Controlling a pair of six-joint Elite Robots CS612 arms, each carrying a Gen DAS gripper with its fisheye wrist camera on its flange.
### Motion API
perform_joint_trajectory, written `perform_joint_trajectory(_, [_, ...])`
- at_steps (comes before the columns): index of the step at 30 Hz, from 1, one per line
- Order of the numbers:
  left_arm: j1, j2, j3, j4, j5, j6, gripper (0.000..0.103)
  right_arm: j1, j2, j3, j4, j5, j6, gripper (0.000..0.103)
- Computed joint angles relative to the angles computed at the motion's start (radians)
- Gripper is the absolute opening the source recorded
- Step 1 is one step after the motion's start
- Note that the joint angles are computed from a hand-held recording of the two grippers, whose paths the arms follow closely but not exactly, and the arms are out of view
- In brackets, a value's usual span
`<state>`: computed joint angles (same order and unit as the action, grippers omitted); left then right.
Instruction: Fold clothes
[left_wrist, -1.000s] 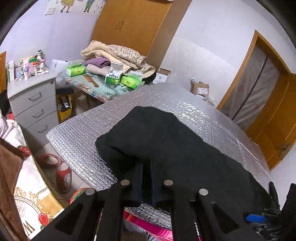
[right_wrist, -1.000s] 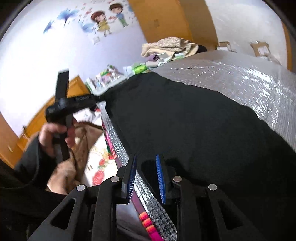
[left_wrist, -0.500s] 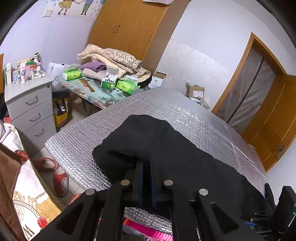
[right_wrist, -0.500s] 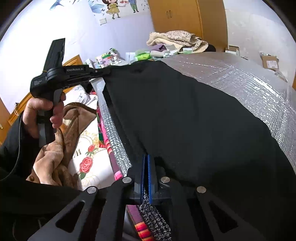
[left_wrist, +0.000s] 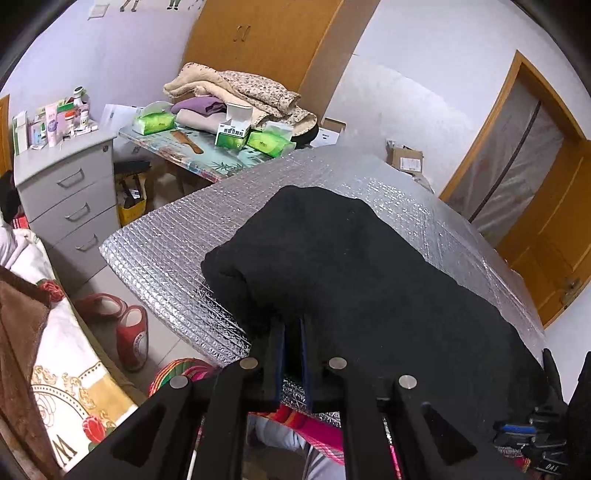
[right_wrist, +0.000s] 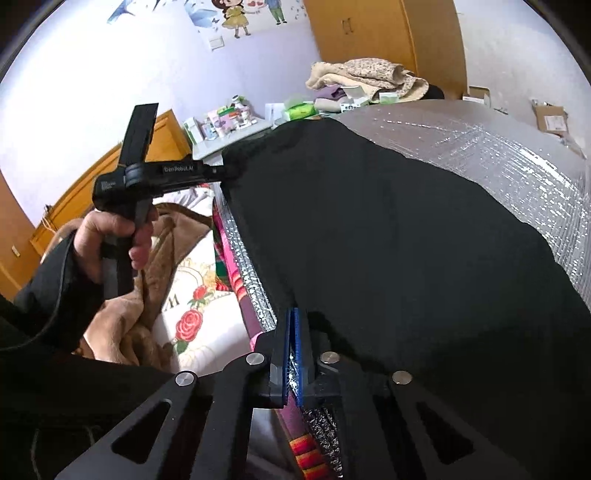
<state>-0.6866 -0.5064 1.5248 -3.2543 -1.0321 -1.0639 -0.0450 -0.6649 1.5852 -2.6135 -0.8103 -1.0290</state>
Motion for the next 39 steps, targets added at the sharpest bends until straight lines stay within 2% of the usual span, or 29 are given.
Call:
perform_joint_trajectory(2, [-0.005,-0.008,0.013,-0.005,0.016,-0.001,0.011,-0.004,-0.004,0.004,-0.008,0.009,0.004,0.006])
perform_joint_trajectory(6, [-0.024,-0.025,0.039,0.012,0.101,-0.031,0.012,-0.026,-0.009,0.014,-0.043,0.087,0.054,0.006])
perform_joint_trajectory(9, [-0.035,-0.038,0.051,0.040,0.182,-0.076,0.011,-0.035,0.007,0.002,-0.131,0.096,0.192,0.008])
perform_joint_trajectory(11, [-0.038,-0.034,0.039,0.010,0.208,-0.033,0.011,-0.037,0.024,-0.017,-0.182,0.072,0.303,0.011])
perform_joint_trajectory(12, [-0.036,-0.029,0.026,-0.006,0.204,0.004,0.011,-0.038,0.033,-0.031,-0.181,0.065,0.350,0.015])
perform_joint_trajectory(15, [-0.027,-0.007,-0.025,-0.014,0.163,0.106,0.011,-0.046,0.058,-0.077,-0.153,0.074,0.473,0.016])
perform_joint_trajectory(16, [-0.021,0.002,-0.044,0.020,0.153,0.108,0.011,-0.048,0.066,-0.089,-0.151,0.079,0.508,0.016])
perform_joint_trajectory(18, [-0.004,0.010,-0.055,0.086,0.107,0.039,0.011,-0.053,0.081,-0.110,-0.154,0.085,0.582,0.016])
perform_joint_trajectory(19, [0.005,0.014,-0.060,0.116,0.080,0.003,0.005,-0.057,0.090,-0.121,-0.166,0.081,0.632,0.016])
perform_joint_trajectory(21, [0.010,0.022,-0.052,0.074,0.069,-0.011,0.003,-0.066,0.110,-0.145,-0.185,0.054,0.749,0.014])
perform_joint_trajectory(22, [0.008,0.020,-0.051,0.072,0.073,-0.005,0.003,-0.073,0.120,-0.157,-0.172,0.063,0.789,0.009])
perform_joint_trajectory(23, [0.007,0.016,-0.053,0.081,0.077,0.001,0.003,-0.081,0.127,-0.167,-0.153,0.092,0.813,0.009])
perform_joint_trajectory(25, [0.004,0.008,-0.056,0.099,0.085,0.014,0.003,-0.086,0.125,-0.166,-0.157,0.095,0.836,0.010])
perform_joint_trajectory(28, [0.006,0.010,-0.087,0.067,0.096,0.091,0.004,-0.081,0.109,-0.151,-0.188,0.100,0.808,0.015])
perform_joint_trajectory(33, [0.042,0.053,-0.222,0.102,0.049,0.210,0.004,-0.070,0.118,-0.180,-0.187,0.135,0.799,0.015])
perform_joint_trajectory(35, [0.061,0.076,-0.277,0.177,0.020,0.194,0.004,-0.068,0.134,-0.205,-0.195,0.130,0.843,0.015])
perform_joint_trajectory(38, [0.092,0.107,-0.341,0.295,-0.036,0.129,0.004,-0.063,0.160,-0.242,-0.195,0.091,0.926,0.015])
perform_joint_trajectory(39, [0.096,0.116,-0.349,0.289,-0.042,0.123,0.004,-0.065,0.168,-0.252,-0.191,0.078,0.957,0.013])
